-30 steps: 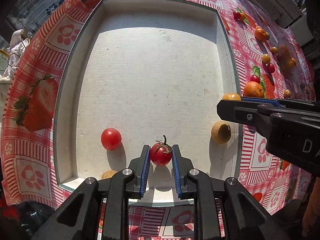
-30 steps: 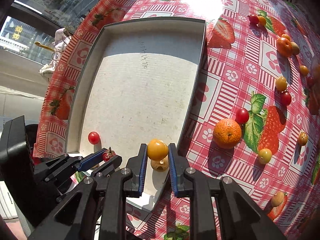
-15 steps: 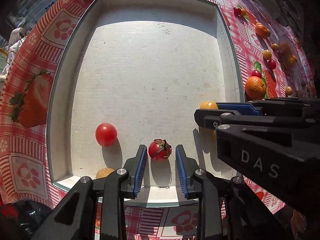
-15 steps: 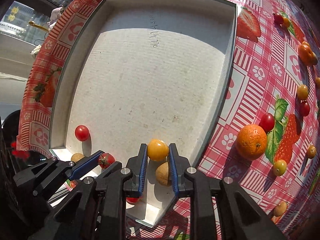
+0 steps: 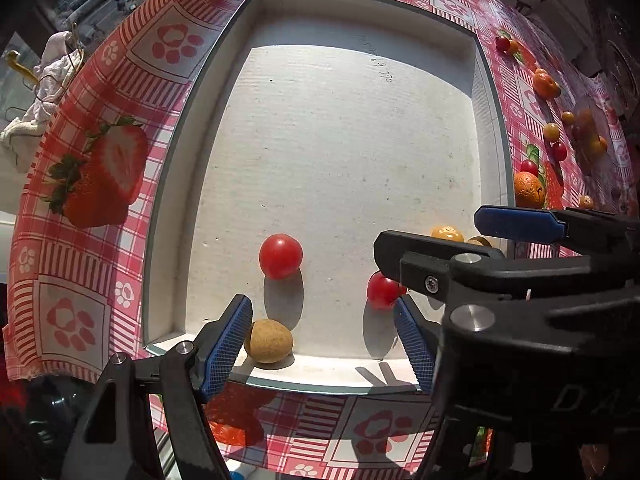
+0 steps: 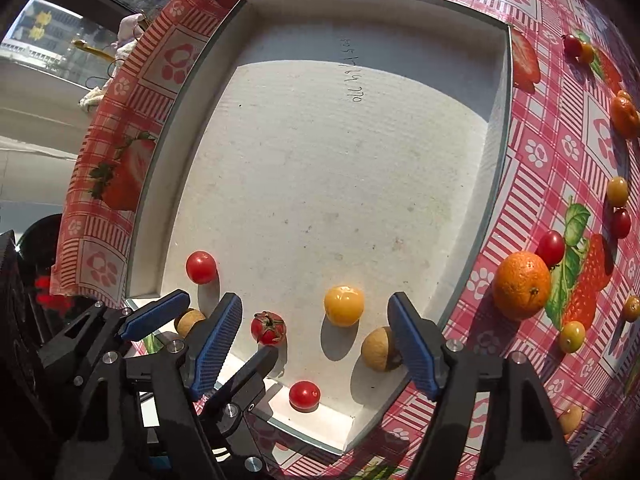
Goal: Organize fruits
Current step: 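Release the stemmed tomato in the tray while the right tool releases the yellow tomato, then move both open tools back over the fruits on the cloth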
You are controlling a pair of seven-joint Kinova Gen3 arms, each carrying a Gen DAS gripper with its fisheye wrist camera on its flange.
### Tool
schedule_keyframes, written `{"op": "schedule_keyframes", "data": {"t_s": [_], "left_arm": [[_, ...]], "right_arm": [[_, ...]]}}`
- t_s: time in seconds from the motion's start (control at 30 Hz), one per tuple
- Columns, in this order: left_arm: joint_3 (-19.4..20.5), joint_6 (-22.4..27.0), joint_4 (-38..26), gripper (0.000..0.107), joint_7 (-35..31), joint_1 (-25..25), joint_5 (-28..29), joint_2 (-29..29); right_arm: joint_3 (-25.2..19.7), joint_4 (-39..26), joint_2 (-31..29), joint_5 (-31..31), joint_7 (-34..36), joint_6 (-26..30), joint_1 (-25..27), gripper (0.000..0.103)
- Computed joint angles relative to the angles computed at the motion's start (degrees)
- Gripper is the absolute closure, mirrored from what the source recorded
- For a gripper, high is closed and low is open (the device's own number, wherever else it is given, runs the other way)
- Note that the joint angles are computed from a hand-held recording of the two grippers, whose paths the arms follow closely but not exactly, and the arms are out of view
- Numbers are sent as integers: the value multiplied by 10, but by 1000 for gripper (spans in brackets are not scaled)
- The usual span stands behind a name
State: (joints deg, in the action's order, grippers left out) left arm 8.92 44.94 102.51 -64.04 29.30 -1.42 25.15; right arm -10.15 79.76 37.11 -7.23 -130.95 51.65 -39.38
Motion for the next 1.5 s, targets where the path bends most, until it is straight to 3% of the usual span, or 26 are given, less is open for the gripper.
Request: {"op": "schedule_keyframes", "data": {"t_s": [0.27,0.53,1.13,1.5], "left_arm": [[-4,22,-7,33,12,8,-14,-8],[12,43,-43,33,10,36,-24,-1],[25,111,-231,33,-39,139,-34,99],[16,147,-338,33,-79,188,-43,169]], "right_arm": [[6,22,-39,4,-23,-14,-1,21],[15,108,-104,16,-78,-37,10,20],[-1,405,-303,27,-258,-93,66,20],[-28,475,-329,23,-253,-115,81,20]]}}
